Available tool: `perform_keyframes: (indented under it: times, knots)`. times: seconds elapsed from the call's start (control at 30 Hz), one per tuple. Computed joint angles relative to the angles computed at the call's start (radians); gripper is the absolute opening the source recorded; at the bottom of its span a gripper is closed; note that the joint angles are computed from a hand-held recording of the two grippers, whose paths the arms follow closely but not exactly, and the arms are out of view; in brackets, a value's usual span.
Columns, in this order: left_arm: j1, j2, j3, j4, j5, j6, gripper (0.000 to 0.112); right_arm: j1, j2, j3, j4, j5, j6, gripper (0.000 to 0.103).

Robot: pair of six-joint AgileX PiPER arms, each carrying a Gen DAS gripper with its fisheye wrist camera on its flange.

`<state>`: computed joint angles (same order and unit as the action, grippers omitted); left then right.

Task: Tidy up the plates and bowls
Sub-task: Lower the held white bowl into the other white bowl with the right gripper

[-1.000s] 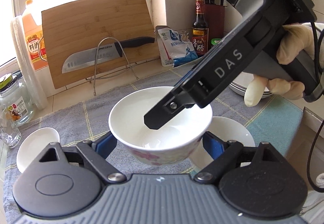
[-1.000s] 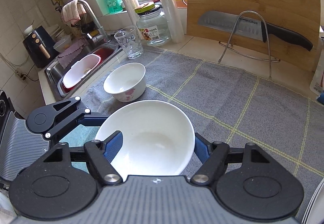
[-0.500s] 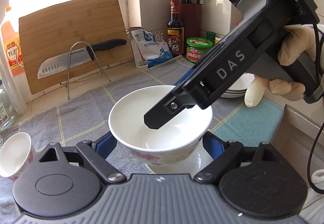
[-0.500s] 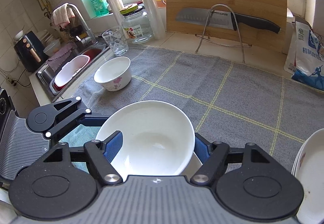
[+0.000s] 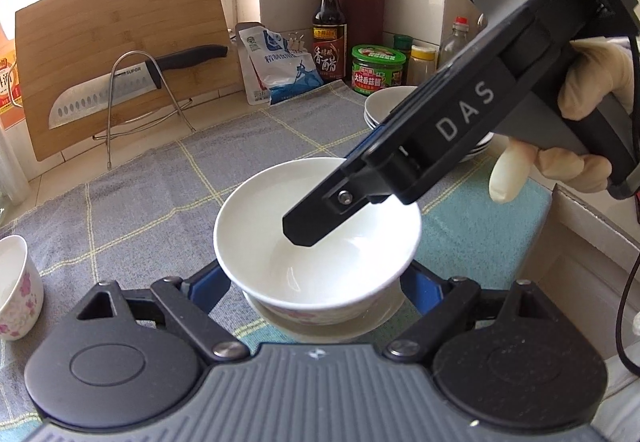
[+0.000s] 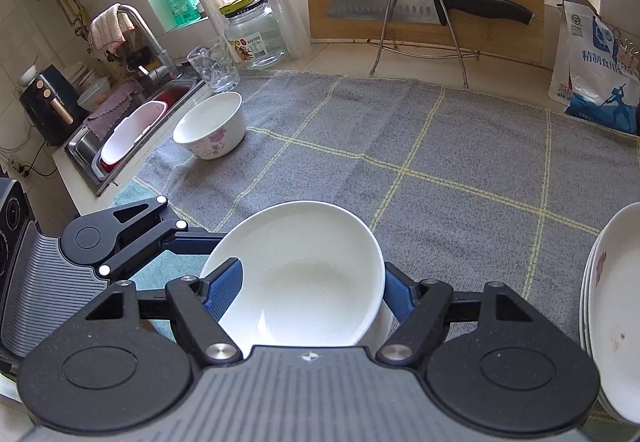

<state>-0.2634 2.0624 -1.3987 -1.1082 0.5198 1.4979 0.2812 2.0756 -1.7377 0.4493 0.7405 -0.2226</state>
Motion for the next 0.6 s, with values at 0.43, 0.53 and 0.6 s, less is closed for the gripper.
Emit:
perform_keyframes:
  times: [0.43, 0.53, 0.6]
  knots:
    - [-0.005, 0.022, -0.028, 0.045, 0.011, -0.041, 0.091, -0.004, 0.007, 0.010, -0.006, -0.001, 0.006, 0.079]
    - [-0.006, 0.026, -0.033, 0.047, 0.010, -0.039, 0.091, -0.003, 0.007, 0.012, -0.009, -0.003, 0.007, 0.079]
    - [-0.008, 0.025, -0.031, 0.047, 0.007, -0.035, 0.091, -0.002, 0.006, 0.012, -0.013, -0.004, 0.010, 0.079]
